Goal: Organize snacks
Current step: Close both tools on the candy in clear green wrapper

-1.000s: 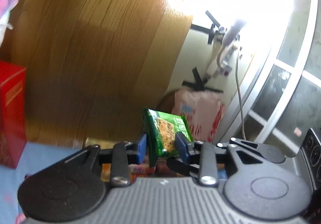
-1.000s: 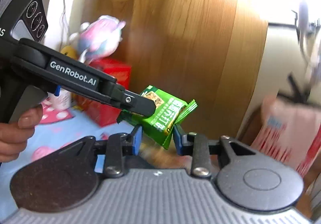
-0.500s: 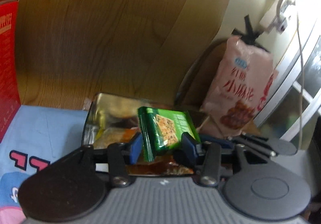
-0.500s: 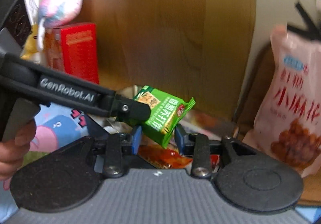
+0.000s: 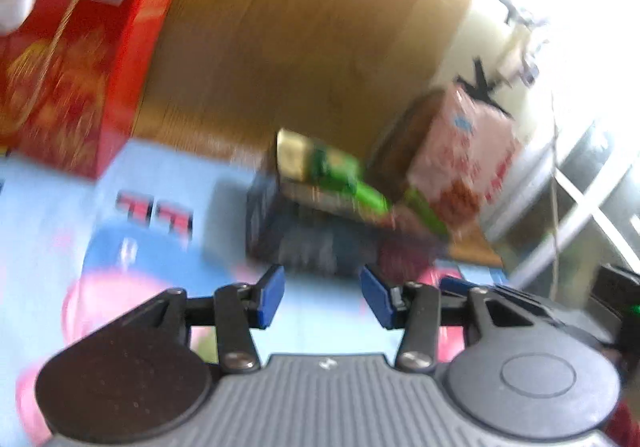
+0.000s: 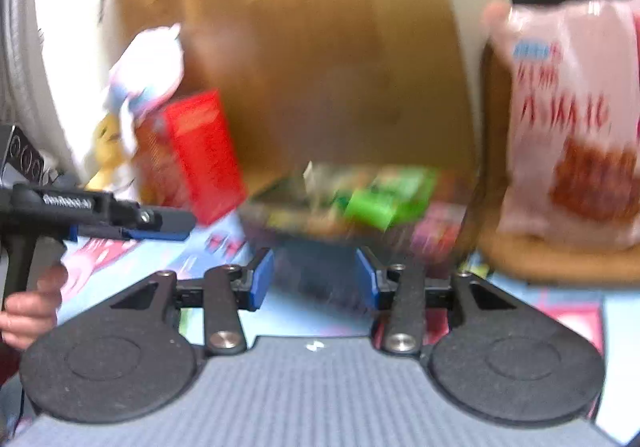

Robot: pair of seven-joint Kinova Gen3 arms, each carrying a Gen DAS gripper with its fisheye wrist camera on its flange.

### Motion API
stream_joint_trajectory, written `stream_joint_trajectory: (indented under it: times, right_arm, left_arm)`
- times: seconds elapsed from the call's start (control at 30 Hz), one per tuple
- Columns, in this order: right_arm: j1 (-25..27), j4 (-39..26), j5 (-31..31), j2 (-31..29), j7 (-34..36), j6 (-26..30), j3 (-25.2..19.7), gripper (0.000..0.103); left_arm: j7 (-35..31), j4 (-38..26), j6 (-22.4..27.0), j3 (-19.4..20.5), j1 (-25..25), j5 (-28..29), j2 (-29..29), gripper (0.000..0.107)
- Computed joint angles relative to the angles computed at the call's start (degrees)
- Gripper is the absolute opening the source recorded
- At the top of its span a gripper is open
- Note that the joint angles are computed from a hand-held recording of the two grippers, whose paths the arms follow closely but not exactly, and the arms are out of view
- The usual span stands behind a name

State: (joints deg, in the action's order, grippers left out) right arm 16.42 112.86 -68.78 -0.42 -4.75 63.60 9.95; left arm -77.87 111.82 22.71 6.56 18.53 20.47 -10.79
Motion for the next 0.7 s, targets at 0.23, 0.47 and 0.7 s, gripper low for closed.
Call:
stream_joint_trajectory:
  times: [0.23, 0.47, 0.7]
  right_arm:
    - [-3.4, 1.1, 10.4, -0.9, -7.2, 1.3, -1.9, 0.045]
    - [-9.9, 8.0, 11.5, -8.3, -1.1, 3.6, -3.4, 0.044]
    - [-14.4, 13.6, 11.2, -13.8, 3.4, 3.4, -0.6, 0.058]
  left_arm:
    - [6.9, 12.5, -2.3, -0.6, 1.6, 2.6, -9.6, 0.044]
    - [13.8, 18.3, 0.2, 1.6, -0.6, -0.5, -17.9, 0.044]
    - [16.7, 21.7, 3.8, 0.2, -0.5, -1.4, -25.3, 0.047]
